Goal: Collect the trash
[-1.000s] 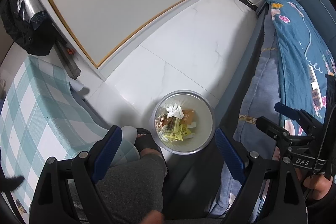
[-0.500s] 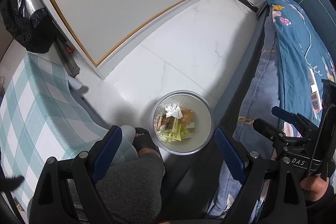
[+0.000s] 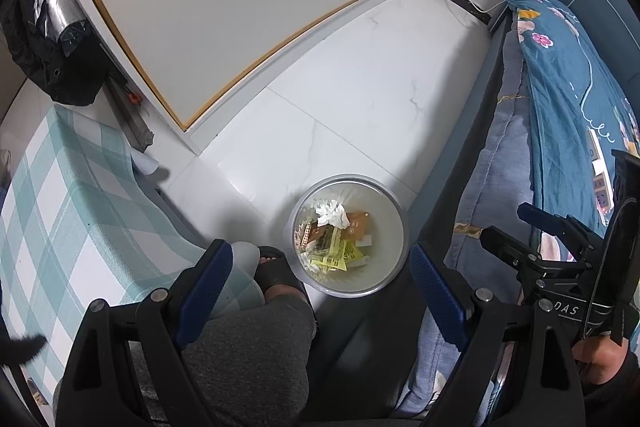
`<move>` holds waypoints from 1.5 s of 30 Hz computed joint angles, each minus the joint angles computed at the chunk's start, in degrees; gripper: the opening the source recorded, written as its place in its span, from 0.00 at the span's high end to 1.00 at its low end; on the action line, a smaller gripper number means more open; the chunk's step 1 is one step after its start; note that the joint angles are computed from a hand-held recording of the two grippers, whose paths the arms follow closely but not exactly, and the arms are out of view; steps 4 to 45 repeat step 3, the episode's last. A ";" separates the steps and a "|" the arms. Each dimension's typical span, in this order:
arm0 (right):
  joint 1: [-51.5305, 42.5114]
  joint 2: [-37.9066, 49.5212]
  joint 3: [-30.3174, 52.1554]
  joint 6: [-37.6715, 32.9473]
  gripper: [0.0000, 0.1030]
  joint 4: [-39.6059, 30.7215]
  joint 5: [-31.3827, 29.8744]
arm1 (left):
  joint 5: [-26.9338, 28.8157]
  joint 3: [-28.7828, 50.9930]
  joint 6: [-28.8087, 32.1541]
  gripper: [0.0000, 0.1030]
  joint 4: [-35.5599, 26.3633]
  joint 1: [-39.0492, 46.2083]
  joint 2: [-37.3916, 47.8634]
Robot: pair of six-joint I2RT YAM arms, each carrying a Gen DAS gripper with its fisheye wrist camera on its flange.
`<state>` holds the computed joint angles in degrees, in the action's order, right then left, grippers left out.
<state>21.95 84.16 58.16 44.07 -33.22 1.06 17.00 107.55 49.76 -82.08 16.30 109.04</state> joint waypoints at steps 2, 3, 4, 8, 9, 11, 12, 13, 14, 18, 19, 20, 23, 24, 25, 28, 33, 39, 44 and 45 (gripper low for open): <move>-0.13 -0.02 0.32 -0.11 0.10 -0.32 0.08 | 0.26 -0.19 -0.16 0.14 0.41 0.04 -0.34; -0.11 -0.08 0.69 -0.15 0.10 -0.61 0.23 | 0.75 0.39 -0.28 0.14 0.19 0.23 -0.09; -0.11 -0.08 0.69 -0.15 0.10 -0.61 0.23 | 0.75 0.39 -0.28 0.14 0.19 0.23 -0.09; -0.11 -0.08 0.69 -0.15 0.10 -0.61 0.23 | 0.75 0.39 -0.28 0.14 0.19 0.23 -0.09; -0.11 -0.08 0.69 -0.15 0.10 -0.61 0.23 | 0.75 0.39 -0.28 0.14 0.19 0.23 -0.09; -0.11 -0.08 0.69 -0.15 0.10 -0.61 0.23 | 0.75 0.39 -0.28 0.14 0.19 0.23 -0.09; -0.11 -0.08 0.69 -0.15 0.10 -0.61 0.23 | 0.75 0.39 -0.28 0.14 0.19 0.23 -0.09; -0.11 -0.08 0.69 -0.15 0.10 -0.61 0.23 | 0.75 0.39 -0.28 0.14 0.19 0.23 -0.09; -0.11 -0.08 0.69 -0.15 0.10 -0.61 0.23 | 0.75 0.39 -0.28 0.14 0.19 0.23 -0.09; -0.11 -0.08 0.69 -0.15 0.10 -0.61 0.23 | 0.75 0.39 -0.28 0.14 0.19 0.23 -0.09; -0.11 -0.08 0.69 -0.15 0.10 -0.61 0.23 | 0.75 0.39 -0.28 0.14 0.19 0.23 -0.09; -0.11 -0.08 0.69 -0.15 0.10 -0.61 0.23 | 0.75 0.39 -0.28 0.14 0.19 0.23 -0.09; -0.11 -0.08 0.69 -0.15 0.10 -0.61 0.23 | 0.75 0.39 -0.28 0.14 0.19 0.23 -0.09; -0.11 -0.08 0.69 -0.15 0.10 -0.61 0.23 | 0.75 0.39 -0.28 0.14 0.19 0.23 -0.09; -0.11 -0.08 0.69 -0.15 0.10 -0.61 0.23 | 0.75 0.39 -0.28 0.14 0.19 0.23 -0.09; -0.11 -0.08 0.69 -0.15 0.10 -0.61 0.23 | 0.75 0.39 -0.28 0.14 0.19 0.23 -0.09; -0.11 -0.08 0.69 -0.15 0.10 -0.61 0.23 | 0.75 0.39 -0.28 0.14 0.19 0.23 -0.09; -0.11 -0.08 0.69 -0.15 0.10 -0.61 0.23 | 0.75 0.39 -0.28 0.14 0.19 0.23 -0.09; -0.11 -0.08 0.69 -0.15 0.10 -0.61 0.23 | 0.75 0.39 -0.28 0.14 0.19 0.23 -0.09; -0.11 -0.08 0.69 -0.15 0.10 -0.61 0.23 | 0.75 0.39 -0.28 0.14 0.19 0.23 -0.09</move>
